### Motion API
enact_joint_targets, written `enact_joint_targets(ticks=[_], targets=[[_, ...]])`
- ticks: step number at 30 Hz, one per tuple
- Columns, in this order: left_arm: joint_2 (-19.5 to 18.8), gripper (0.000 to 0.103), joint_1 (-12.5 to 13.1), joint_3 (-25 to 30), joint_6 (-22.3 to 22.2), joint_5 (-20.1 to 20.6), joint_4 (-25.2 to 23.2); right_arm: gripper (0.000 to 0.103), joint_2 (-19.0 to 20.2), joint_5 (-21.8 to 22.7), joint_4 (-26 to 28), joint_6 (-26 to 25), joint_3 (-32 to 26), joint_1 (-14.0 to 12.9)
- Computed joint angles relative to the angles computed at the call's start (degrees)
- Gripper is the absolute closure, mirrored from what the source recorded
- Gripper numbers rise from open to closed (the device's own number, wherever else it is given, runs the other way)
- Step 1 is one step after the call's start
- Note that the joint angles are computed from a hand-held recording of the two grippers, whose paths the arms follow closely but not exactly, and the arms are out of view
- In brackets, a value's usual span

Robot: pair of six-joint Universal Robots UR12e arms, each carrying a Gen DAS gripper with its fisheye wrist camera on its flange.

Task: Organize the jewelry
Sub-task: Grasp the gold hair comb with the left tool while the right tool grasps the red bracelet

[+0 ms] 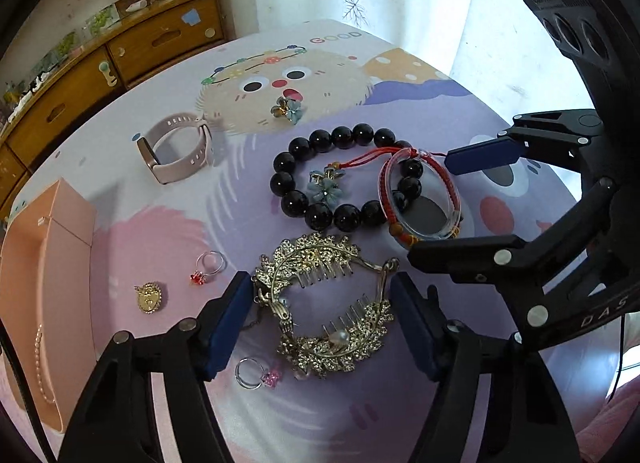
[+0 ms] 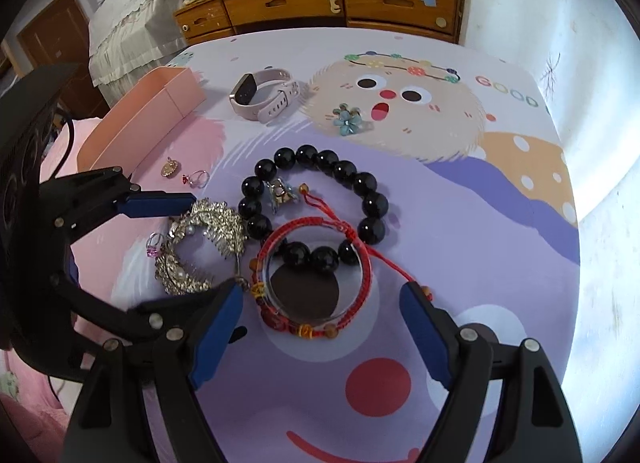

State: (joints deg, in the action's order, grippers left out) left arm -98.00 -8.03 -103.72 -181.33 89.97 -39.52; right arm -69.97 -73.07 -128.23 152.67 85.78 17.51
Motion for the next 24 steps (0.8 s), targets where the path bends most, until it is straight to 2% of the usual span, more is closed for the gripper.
enact_joint_targets(ticks=[8, 9, 10, 11, 16, 24], targets=[[-0.4, 0.035, -0.1, 1.6, -1.3, 0.1, -4.0, 0.023, 0.4, -1.3, -2.2, 1.7, 0.1, 0.7], [-0.4, 0.035, -0.1, 1.8, -1.3, -0.3, -4.5, 0.025, 0.4, -1.5, -2.5, 1.7, 0.1, 0.8], [-0.4, 0.035, -0.1, 1.8, -1.3, -0.6, -4.7, 0.035, 0.3, -1.9, -3.0, 1.5, 0.4, 0.9], [-0.3, 0.035, -0.2, 1.8, -1.2, -0.8, -4.7, 0.041, 0.2, -2.2, -3.4, 1.4, 0.5, 1.0], [0.2, 0.035, -0.4, 1.6, -2.0, -0.8, -5.2, 0.041, 0.0, -1.1, -0.9, 0.9, 0.1, 0.6], [2.9, 0.035, -0.1, 1.0, -4.6, -0.9, -4.6, 0.041, -1.3, -1.2, 0.1, 5.0, -0.1, -0.3]])
